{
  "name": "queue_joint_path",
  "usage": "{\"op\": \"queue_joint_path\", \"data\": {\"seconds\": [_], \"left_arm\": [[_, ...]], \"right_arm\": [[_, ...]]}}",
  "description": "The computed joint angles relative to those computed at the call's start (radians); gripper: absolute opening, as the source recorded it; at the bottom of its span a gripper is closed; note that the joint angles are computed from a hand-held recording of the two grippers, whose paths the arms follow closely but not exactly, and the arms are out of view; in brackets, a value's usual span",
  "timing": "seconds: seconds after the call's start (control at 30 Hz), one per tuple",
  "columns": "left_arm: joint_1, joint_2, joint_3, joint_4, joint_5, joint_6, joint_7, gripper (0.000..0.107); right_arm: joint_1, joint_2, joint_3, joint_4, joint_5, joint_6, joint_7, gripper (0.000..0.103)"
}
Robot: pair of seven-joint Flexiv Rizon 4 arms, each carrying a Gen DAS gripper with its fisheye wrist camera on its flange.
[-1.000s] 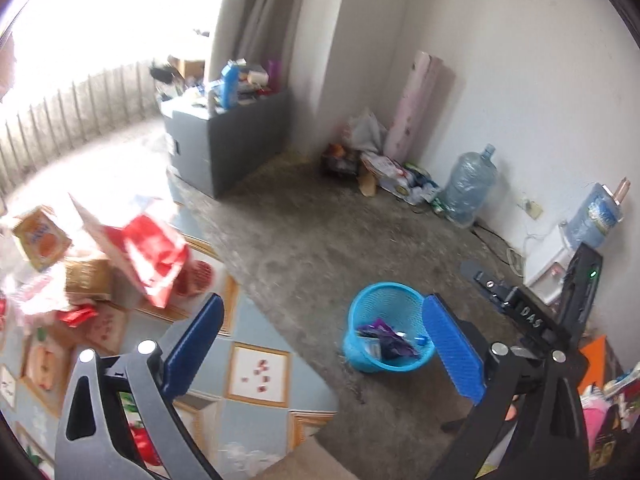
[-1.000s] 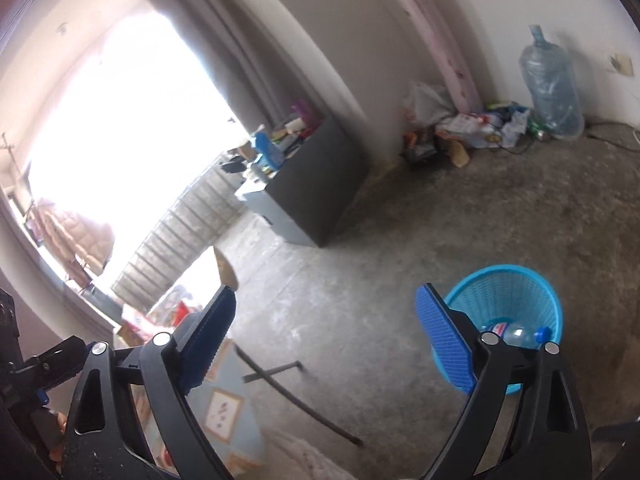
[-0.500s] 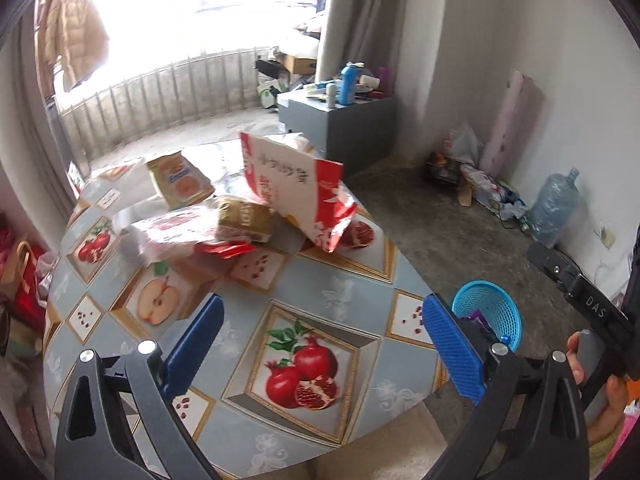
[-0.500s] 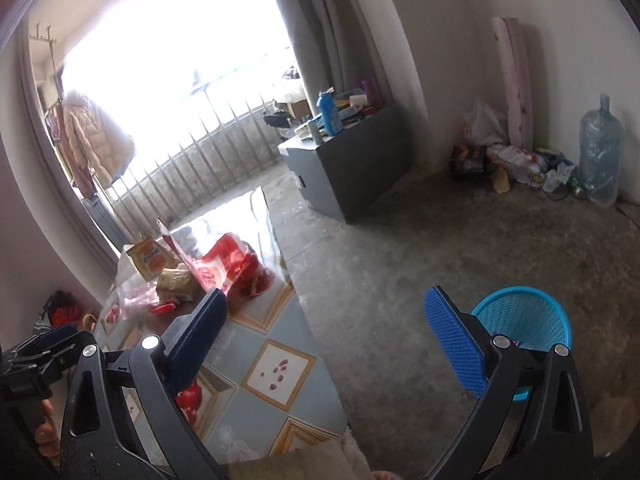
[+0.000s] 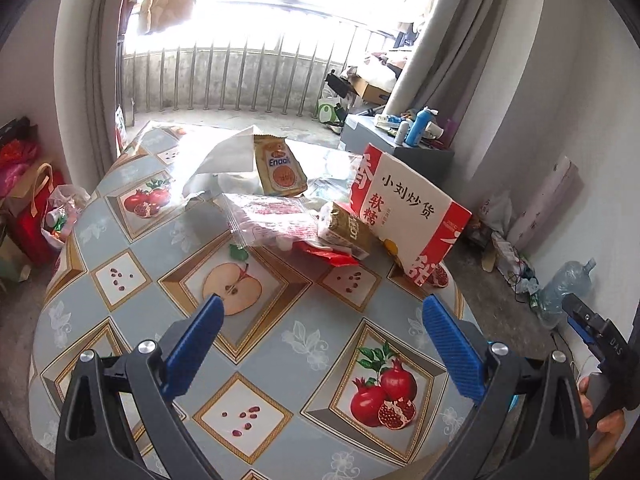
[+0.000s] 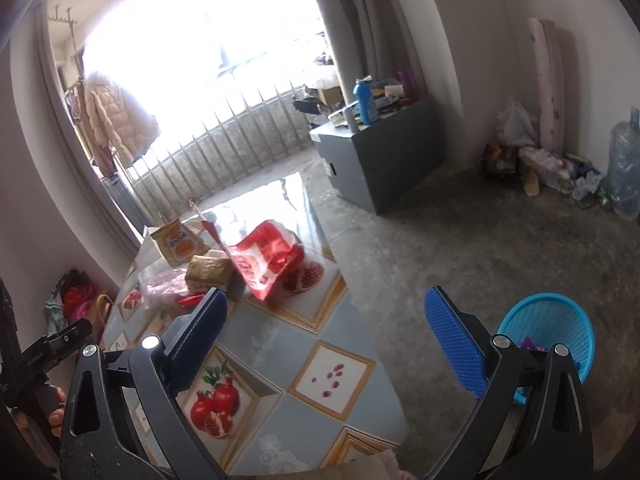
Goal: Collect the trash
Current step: 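Return both tools to the table toward the red-and-white snack bag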
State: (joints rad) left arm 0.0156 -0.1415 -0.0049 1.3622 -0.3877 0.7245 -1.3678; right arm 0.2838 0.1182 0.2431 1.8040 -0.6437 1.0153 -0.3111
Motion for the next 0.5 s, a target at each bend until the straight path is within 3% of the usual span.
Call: {"op": "queue_joint_path", "data": {"seconds": [0.27, 0.43, 0.5], "left_arm": [[0.022, -0.090, -0.053, -0.038, -0.170, 0.129, 0.246, 0.097], [0.026, -0.217, -0.091, -0.193, -0.179, 0.105, 0.275, 0.097], [0.024, -0.279, -0.098, -0.275, -0.153, 0.067, 0.260, 0.091]], "right_arm": [[0.057, -0.123, -0.026, -0.116, 0.034, 0.108, -0.118, 0.086], [0.102, -0.218, -0.048, -0.226, 0.102, 0.117, -0.238, 0.077], [0.116, -0.255, -0.056, -0.273, 0.147, 0.106, -0.291, 0.074]]}}
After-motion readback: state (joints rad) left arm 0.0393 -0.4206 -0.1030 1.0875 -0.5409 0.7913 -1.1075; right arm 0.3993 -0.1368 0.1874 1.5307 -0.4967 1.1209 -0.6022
